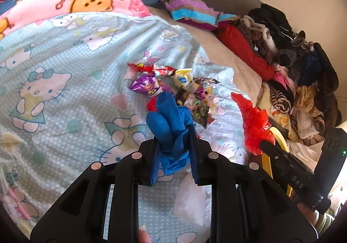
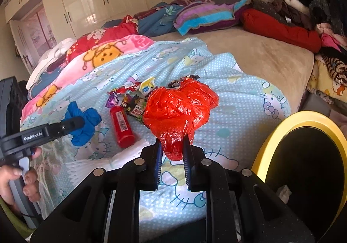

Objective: Collect trash
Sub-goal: 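Carry the blue glove and red bag with both tools over the bin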

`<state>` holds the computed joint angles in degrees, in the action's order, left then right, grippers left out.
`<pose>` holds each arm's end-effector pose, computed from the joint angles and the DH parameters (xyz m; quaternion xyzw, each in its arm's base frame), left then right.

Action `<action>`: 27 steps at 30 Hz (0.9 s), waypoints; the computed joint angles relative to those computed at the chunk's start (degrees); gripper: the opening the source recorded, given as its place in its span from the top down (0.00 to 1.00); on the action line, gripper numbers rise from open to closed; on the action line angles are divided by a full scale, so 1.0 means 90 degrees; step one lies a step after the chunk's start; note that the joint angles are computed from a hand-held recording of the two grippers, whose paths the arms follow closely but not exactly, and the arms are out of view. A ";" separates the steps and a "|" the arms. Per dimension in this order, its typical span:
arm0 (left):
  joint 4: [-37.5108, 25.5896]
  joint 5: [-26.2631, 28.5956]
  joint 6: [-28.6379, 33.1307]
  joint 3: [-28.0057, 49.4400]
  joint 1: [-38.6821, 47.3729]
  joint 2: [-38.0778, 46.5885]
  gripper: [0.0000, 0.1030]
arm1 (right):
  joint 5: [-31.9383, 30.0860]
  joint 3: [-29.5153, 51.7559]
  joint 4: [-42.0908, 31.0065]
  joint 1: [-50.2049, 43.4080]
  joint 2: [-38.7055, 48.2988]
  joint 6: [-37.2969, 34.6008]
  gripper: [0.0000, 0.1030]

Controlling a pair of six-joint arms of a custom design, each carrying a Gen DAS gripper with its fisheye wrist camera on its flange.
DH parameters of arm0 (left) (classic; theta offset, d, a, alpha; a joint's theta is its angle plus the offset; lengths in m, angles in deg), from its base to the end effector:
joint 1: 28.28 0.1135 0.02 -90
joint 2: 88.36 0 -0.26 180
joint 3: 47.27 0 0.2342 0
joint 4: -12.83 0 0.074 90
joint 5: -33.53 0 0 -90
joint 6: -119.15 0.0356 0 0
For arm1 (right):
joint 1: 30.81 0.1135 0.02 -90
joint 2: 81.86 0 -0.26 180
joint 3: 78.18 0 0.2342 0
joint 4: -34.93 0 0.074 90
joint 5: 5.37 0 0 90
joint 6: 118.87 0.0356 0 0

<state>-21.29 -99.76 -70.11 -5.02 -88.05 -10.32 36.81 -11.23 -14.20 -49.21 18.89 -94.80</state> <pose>0.1170 -0.1522 0.1371 -0.3698 0.8397 -0.0933 0.3866 0.2694 -0.0618 0.1415 -0.3906 0.8250 0.2620 0.3133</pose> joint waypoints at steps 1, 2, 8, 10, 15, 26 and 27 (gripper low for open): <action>-0.0064 -0.0029 -0.0004 0.0061 -0.0026 0.0007 0.84 | -0.0031 0.0013 -0.0081 -0.0046 -0.0025 -0.0086 0.84; -0.0119 -0.0061 0.0023 0.0127 -0.0045 0.0007 0.84 | -0.0059 0.0019 -0.0148 -0.0086 -0.0052 -0.0157 0.84; -0.0339 -0.0215 0.0191 0.0528 -0.0138 0.0180 0.84 | -0.0241 0.0066 -0.0525 -0.0368 -0.0207 -0.0599 0.84; -0.0375 -0.0245 0.0253 0.0636 -0.0146 0.0228 0.84 | -0.0322 0.0109 -0.0681 -0.0477 -0.0247 -0.0770 0.84; -0.0450 -0.0313 0.0418 0.0897 -0.0178 0.0332 0.84 | -0.0529 0.0244 -0.1002 -0.0683 -0.0245 -0.1049 0.90; -0.0421 -0.0364 0.0872 0.1452 -0.0208 0.0668 0.84 | -0.0914 0.0912 -0.1790 -0.1175 -0.0001 -0.1512 0.91; -0.0397 -0.0365 0.0918 0.1502 -0.0213 0.0716 0.84 | -0.0943 0.0992 -0.1862 -0.1230 0.0030 -0.1558 0.91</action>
